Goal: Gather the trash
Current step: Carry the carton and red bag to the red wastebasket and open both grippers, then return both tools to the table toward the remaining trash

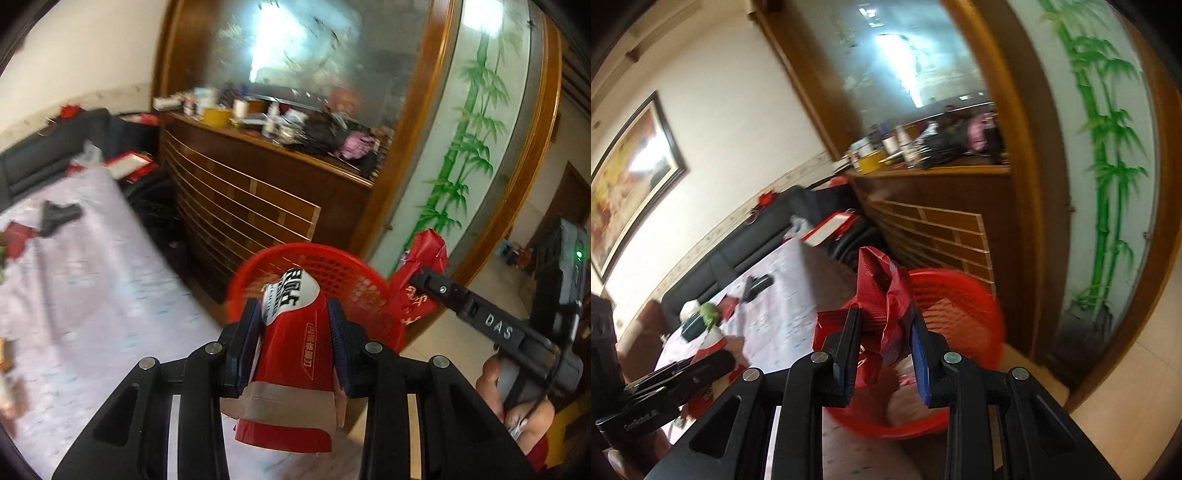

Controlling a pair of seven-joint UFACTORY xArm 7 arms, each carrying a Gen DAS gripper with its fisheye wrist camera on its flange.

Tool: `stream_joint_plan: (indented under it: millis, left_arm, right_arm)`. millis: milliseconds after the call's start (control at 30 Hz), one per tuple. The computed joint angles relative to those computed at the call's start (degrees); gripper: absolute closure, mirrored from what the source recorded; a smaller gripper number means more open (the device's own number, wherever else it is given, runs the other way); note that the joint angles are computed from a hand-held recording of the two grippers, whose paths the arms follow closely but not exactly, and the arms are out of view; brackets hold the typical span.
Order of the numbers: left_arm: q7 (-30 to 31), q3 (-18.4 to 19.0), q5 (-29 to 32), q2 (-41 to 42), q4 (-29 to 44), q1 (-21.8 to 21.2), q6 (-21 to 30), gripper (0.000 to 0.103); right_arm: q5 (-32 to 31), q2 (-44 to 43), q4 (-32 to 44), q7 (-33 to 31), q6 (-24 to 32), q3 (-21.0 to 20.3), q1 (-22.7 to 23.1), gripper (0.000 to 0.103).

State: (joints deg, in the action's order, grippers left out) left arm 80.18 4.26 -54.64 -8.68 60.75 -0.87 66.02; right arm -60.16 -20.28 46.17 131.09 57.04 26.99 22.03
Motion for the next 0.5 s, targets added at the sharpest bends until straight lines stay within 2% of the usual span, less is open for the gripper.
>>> stream_joint_plan:
  millis: [100, 167, 200, 267, 400, 500]
  left_arm:
    - [-3.39, -1.85, 0.12, 0.24, -0.79, -1.38, -2.68, 0.052]
    - [-5.13, -2.06, 0.33, 1.24, -0.14, -1.89, -2.56, 0.051]
    - [-5.83, -2.09, 0.86, 1.57, 0.15, -1.9, -2.43, 0.049]
    - [-5.34, -1.37, 1.36, 1.61, 0.41, -1.23, -1.71, 0.047]
    - [-0.56, 0.98, 0.63, -0.21, -0.83, 0.96, -1.58, 0.036]
    - [1.9, 2.68, 0.65, -0.71, -1.15, 2.76, -2.38, 0.034]
  right_arm:
    - [1.3, -1.75, -2.01, -1.86, -1.45, -1.98, -0.63, 0.074]
    - [0.68, -1.95, -3.13, -2.53, -4.62, -3.27, -1.89, 0.072]
    - [0.41, -1.51, -3.6, -4.13, -7.19, -4.55, -2.7, 0.06]
    - [2.03, 0.26, -3.46, -6.94, -9.64, -5.81, -3.9, 0.044]
    - [-0.42, 1.09, -3.68, -3.35, -11.17, -3.93, -5.14, 0.044]
    - [-2.21, 2.8, -2.01, -2.09, -11.35, -3.05, -4.59, 0.044]
